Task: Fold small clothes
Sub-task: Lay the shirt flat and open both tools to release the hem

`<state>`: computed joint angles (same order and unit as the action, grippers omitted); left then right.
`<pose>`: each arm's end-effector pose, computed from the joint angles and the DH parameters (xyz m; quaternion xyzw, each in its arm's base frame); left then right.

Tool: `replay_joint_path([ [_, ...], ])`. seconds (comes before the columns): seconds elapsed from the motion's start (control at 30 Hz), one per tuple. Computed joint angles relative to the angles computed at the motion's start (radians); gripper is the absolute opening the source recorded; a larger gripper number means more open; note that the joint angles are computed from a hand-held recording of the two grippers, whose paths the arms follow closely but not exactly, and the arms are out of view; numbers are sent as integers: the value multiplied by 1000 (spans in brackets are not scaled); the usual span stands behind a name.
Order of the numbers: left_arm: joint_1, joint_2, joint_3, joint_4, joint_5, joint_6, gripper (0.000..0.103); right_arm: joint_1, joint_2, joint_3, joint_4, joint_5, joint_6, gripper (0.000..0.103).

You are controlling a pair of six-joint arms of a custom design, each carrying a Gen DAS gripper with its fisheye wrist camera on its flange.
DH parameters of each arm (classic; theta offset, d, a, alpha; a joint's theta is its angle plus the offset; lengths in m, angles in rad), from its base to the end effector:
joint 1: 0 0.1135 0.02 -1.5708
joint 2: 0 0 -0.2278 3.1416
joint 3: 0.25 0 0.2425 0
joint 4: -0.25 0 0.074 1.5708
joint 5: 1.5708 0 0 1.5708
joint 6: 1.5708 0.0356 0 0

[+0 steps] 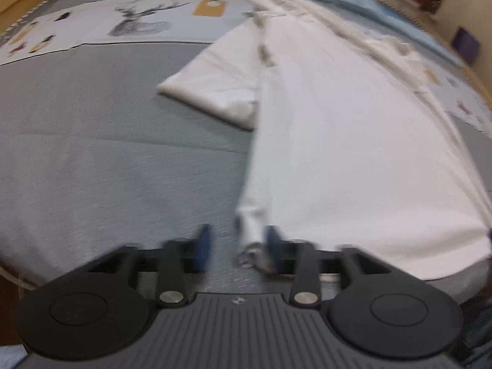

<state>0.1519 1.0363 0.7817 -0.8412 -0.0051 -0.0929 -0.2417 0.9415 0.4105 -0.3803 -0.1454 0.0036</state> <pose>0.1943 0.0299 0.2109 -0.1193 0.9646 0.0094 0.2351 0.1817 -0.0395 0.1441 0.0921 0.9394 0.0299 0.3288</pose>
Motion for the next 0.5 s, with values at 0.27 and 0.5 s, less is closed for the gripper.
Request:
replay_joint_path([
  [0.27,63,118,183,-8,-107,-80,89,28,-162,139,-215,140,2,74],
  [0.5,57,489,528,136,-178,-196,92,265,293,551,-5,118,-1,75],
])
